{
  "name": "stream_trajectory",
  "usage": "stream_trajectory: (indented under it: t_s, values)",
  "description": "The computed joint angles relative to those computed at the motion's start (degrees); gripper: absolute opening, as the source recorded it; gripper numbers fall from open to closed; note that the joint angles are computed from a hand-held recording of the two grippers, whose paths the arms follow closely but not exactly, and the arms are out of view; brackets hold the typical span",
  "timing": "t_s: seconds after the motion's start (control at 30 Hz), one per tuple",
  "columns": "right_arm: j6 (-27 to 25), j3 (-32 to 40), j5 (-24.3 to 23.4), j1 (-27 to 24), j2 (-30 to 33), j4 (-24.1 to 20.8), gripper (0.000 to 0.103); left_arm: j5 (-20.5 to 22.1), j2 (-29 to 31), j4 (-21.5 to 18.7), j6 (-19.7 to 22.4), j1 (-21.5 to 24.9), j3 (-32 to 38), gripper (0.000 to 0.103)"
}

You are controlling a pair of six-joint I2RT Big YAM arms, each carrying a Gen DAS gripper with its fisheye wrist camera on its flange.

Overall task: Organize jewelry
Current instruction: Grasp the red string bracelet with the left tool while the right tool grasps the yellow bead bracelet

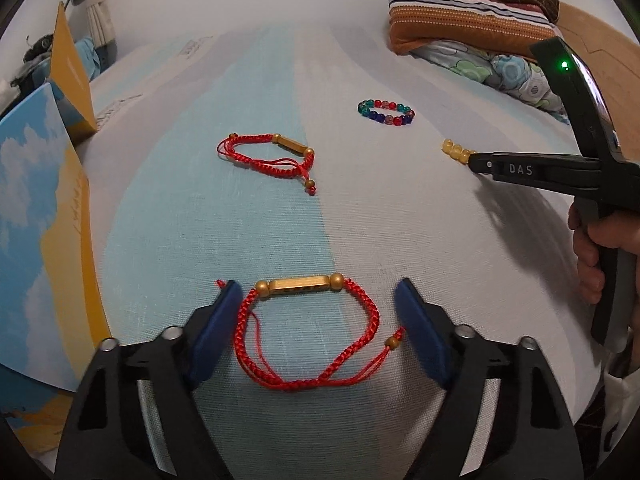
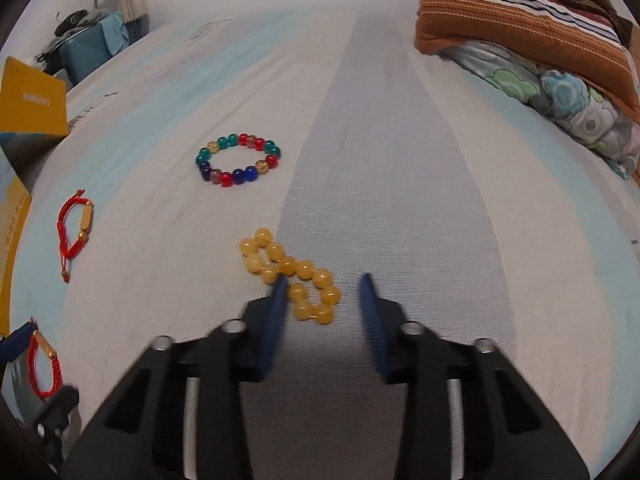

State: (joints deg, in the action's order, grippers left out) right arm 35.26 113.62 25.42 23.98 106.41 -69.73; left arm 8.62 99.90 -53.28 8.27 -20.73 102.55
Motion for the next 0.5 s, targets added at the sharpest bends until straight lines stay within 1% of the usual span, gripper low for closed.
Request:
stream_trajectory:
  t_s: [0.03,0.1,0.23,0.33,0.5]
  values:
    - [0.2,-0.1,0.0,0.0,0.0,0.0,0.023,-0.2,0.0,0.1,0.0,0.0,0.0,0.066]
    - [0.5,-0.3,-0.1,0.1,-0.3,-0.1,0.019,-0.4,-0.1,0.1,0.4,-0.1,-0.1,0.061]
    - [1.2,-0.6,-0.4,0.0,-0.7,0.3,0.019,-0.1,-0.4,-0.1,1.5,-0.3,-0.4,0.043]
    - [1.3,-0.4,-0.2,0.1,-0.6,0.2,0.019,0.5,-0.6,0.0,1.7,-0.2,-0.6,0.039]
    - [1.4,-1.0,-0.1,0.1,-1.1,0.8,0.019,1.6,-0.6,-0.2,1.3,0.0,-0.4,0.038]
